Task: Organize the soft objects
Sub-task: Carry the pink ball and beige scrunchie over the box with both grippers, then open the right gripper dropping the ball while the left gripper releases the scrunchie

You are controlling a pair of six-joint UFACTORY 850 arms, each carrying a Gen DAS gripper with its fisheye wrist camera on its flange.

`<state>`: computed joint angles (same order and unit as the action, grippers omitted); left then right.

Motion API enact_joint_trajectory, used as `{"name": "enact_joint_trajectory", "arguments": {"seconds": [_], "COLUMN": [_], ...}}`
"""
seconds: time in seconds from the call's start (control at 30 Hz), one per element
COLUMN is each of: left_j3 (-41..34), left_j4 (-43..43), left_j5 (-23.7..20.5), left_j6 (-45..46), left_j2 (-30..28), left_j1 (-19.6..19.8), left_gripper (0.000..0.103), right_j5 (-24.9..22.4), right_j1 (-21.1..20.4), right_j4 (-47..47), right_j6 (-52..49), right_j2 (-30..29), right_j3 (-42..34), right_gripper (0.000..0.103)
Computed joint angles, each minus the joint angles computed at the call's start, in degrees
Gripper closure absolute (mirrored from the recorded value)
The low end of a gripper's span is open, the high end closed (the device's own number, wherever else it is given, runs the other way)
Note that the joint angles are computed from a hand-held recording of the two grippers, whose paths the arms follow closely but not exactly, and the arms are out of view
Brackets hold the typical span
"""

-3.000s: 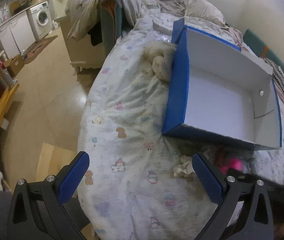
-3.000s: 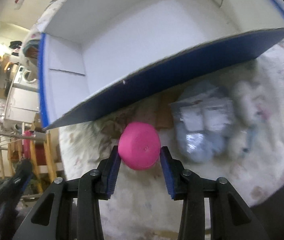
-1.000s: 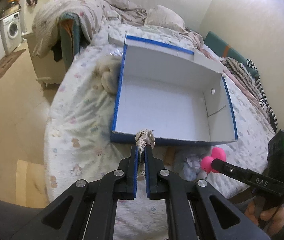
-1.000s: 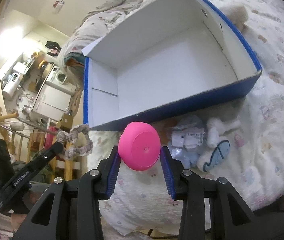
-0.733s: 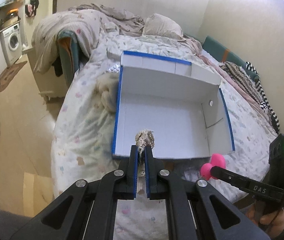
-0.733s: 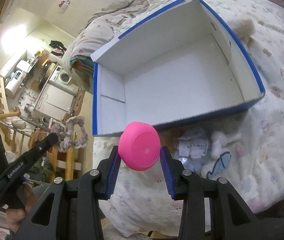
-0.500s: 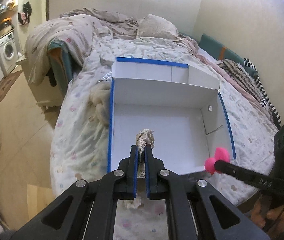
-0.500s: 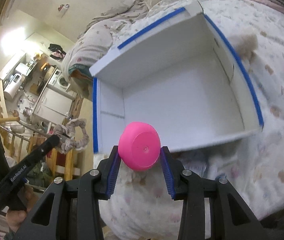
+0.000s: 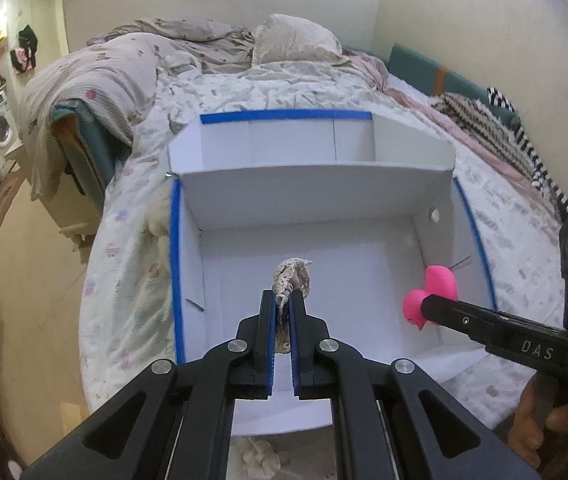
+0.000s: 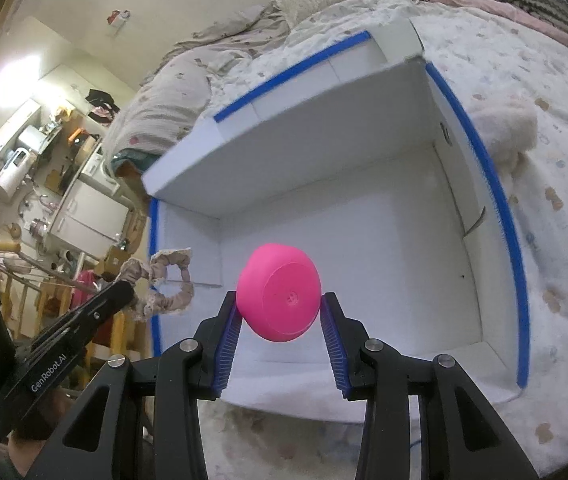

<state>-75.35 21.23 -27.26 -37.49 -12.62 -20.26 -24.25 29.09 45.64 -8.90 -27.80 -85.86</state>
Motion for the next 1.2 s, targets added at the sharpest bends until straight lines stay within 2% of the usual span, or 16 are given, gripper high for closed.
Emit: {"name": "enact_joint_trajectory", "arguments": {"seconds": [0.13,0.23,0.47,0.83,1.2], "left_j3": [-0.4,-1.0,-2.0,-2.0,-2.4], "left_j4": [-5.0,-4.7,-11.7,-6.9,-9.9], "left_j5": [0.6,0.4,-1.8,-2.2,-4.7], "left_j6": [4.1,2.8,5.9,3.1,8.8], "left_j2": [-2.6,-4.2,-7.3,-8.3,-9.7], "left_j1": [1.1,1.6,2.4,1.5,0.9], "left_gripper": [0.097,0.097,0.097,0.097,0.097], "right_j5": [-0.8,-1.5,-3.9,-9.1,-11.0], "right_j1": [0.4,0.4,0.4,1.6,2.3], "right_j4": [-3.9,-5.4,-7.0,-15.4,-19.4], "right_j6": [3.5,4.9,7.3,14.9,16.0], "right_j2": [-2.2,-3.5,-6.6,-10.0,-11.1], "right_j3": [-1.1,-2.1,-5.4,-9.3,-10.2], "right_gripper": [0.061,0.061,0.061,0.061,0.06]}}
